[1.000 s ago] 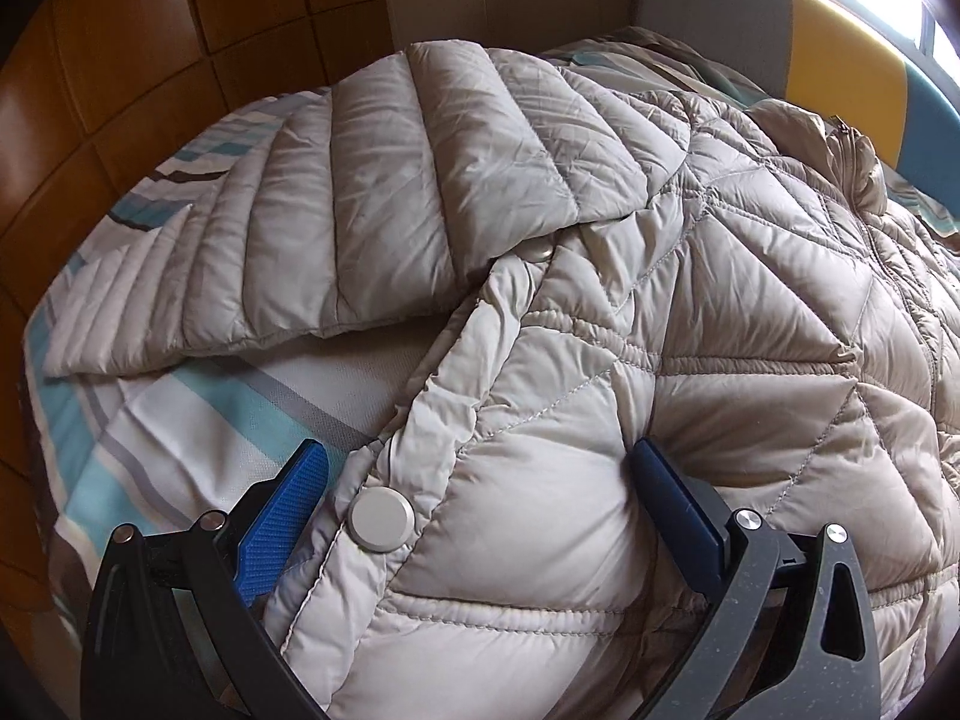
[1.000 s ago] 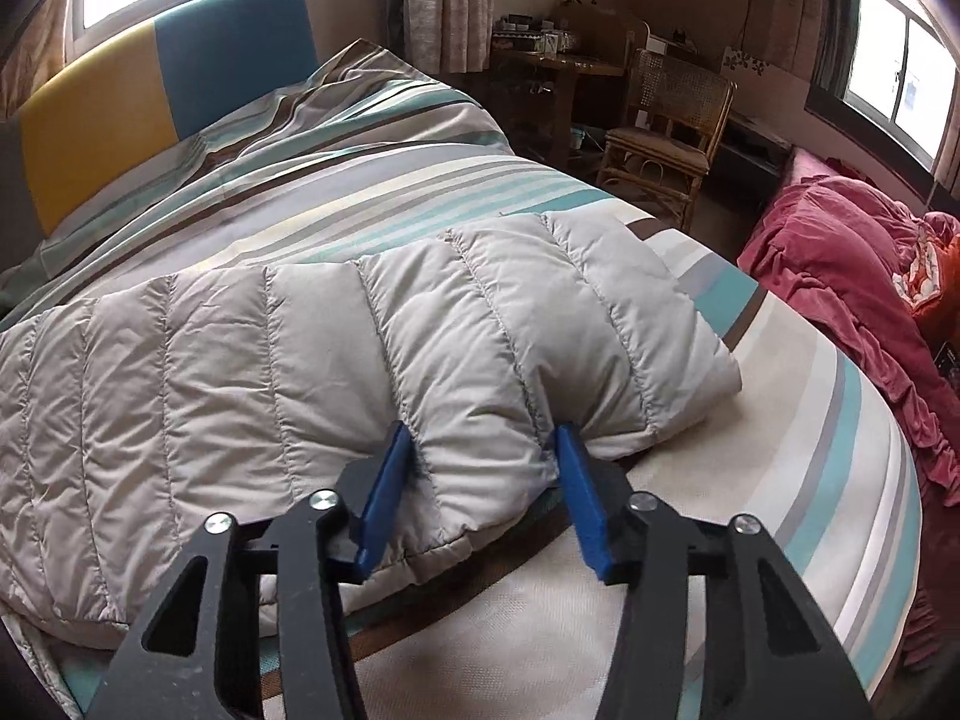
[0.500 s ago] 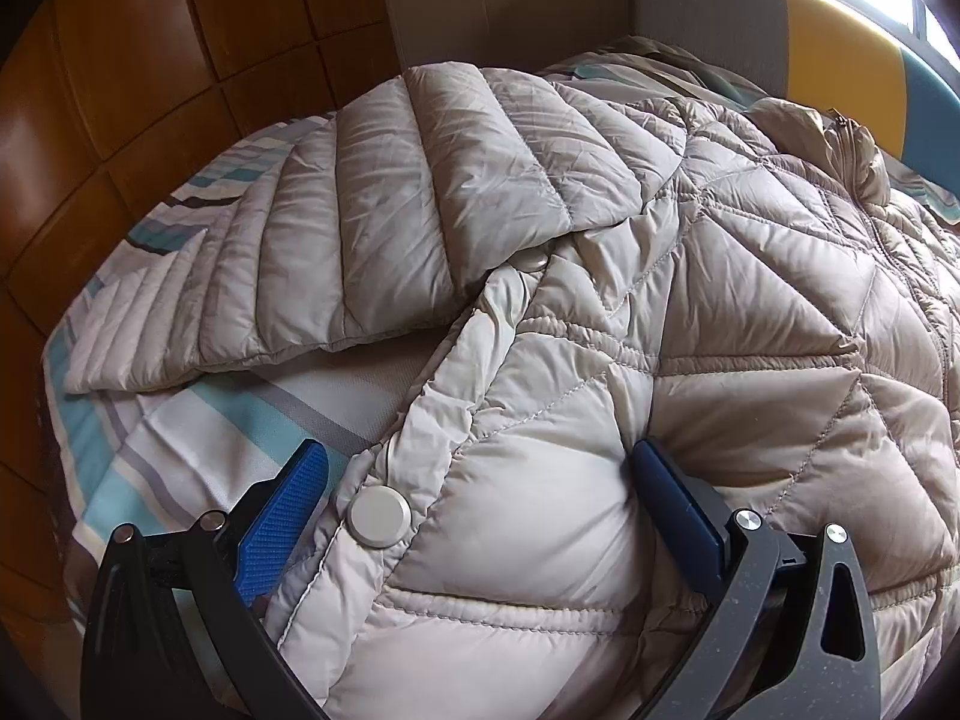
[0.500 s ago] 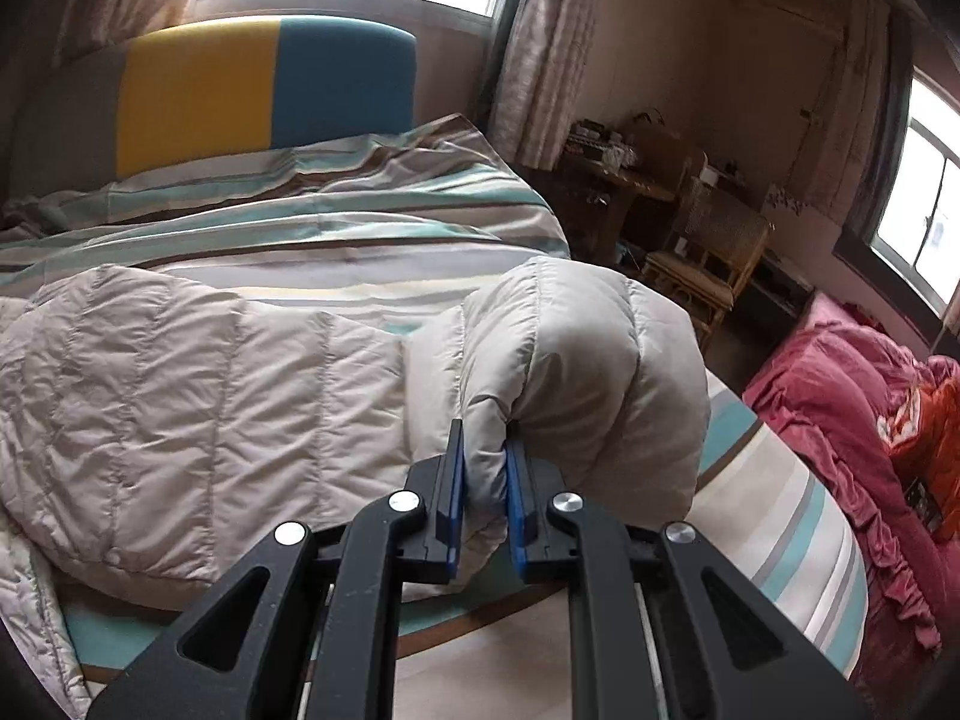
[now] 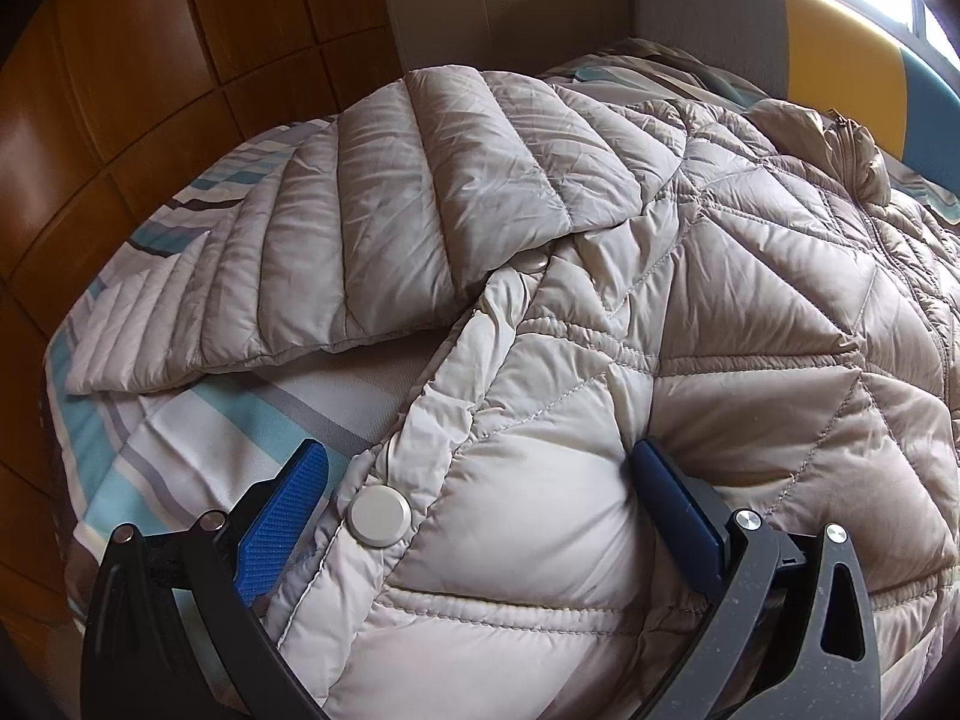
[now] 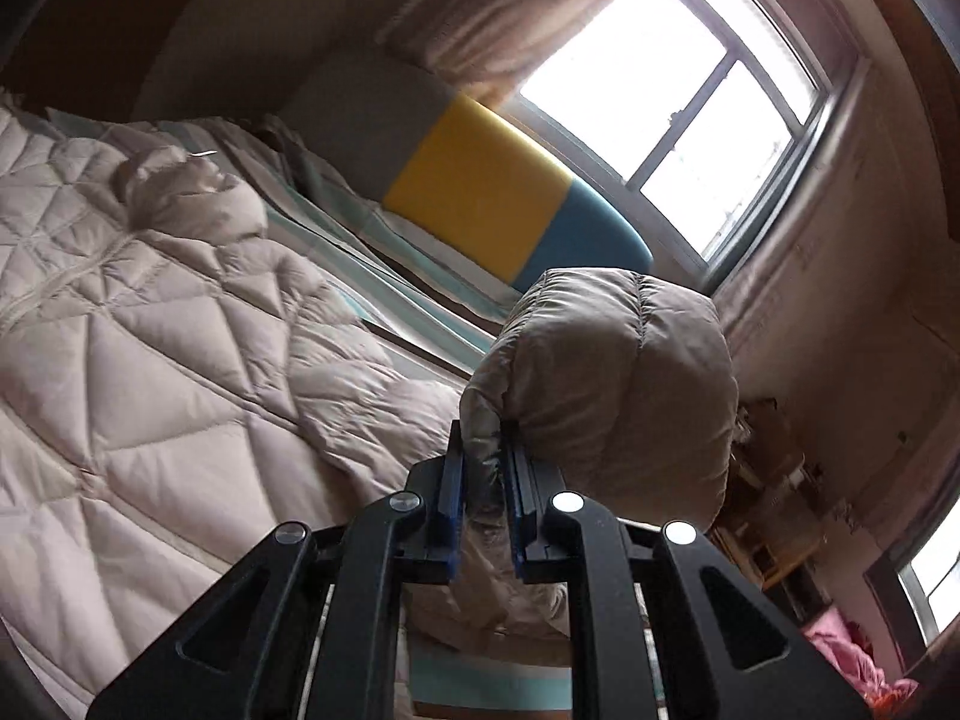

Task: Fold large clothes
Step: 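Lift the sleeve with the right tool and fold it across the jacket body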

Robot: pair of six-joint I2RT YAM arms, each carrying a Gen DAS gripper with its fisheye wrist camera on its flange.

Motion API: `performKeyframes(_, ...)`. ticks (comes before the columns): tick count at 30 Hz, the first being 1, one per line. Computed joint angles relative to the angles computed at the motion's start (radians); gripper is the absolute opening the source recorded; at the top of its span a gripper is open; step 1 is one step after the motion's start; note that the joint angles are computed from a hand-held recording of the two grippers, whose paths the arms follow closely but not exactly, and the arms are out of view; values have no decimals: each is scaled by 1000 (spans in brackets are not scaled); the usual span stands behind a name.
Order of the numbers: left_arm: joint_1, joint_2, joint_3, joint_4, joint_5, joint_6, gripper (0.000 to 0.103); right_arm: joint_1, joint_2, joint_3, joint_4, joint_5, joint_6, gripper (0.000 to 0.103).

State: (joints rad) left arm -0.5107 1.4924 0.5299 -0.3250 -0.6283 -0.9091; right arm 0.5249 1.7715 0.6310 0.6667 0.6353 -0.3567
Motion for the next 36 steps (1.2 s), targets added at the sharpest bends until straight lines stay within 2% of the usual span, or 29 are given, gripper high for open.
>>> performKeyframes(6, -2, 4, 5, -3, -2, -3, 100, 144, 123, 41, 86, 11, -55, 11)
performKeyframes(11, -3, 4, 4, -3, -2, -3, 100, 251, 183, 162, -14, -19, -52, 11)
performKeyframes(14, -3, 4, 4, -3, -2, -4, 100, 280, 220, 227, -95, -124, -47, 12)
performKeyframes(15, -3, 4, 4, -3, -2, -4, 100, 288, 233, 250, -122, -132, -48, 14)
performKeyframes(16, -3, 4, 4, -3, -2, -4, 100, 290, 244, 268, -155, -157, -47, 23)
performKeyframes(17, -4, 4, 4, -3, -2, -5, 100, 288, 247, 278, -190, -191, -46, 29)
performKeyframes(19, -4, 4, 4, -3, -3, -4, 100, 293, 249, 249, -152, -220, -73, 40)
performKeyframes(21, -4, 4, 4, -3, -2, -4, 100, 293, 244, 228, -117, -235, -89, 40)
performKeyframes(26, -2, -2, 3, -6, 2, -4, 100, 281, 169, 118, -5, -301, -49, 50)
performKeyframes(29, -7, -24, 17, -51, 1, 1, 100, 262, 10, -30, 59, -396, 8, 59)
performKeyframes(32, -63, -102, 53, -149, -42, -59, 100, 222, -114, -144, 119, -433, 64, 68)
performKeyframes(34, -127, -159, 89, -166, -75, -92, 100, 189, -171, -189, 112, -420, 139, 69)
performKeyframes(36, -170, -145, 155, -154, -70, -67, 100, 129, -226, -204, 37, -392, 244, 69)
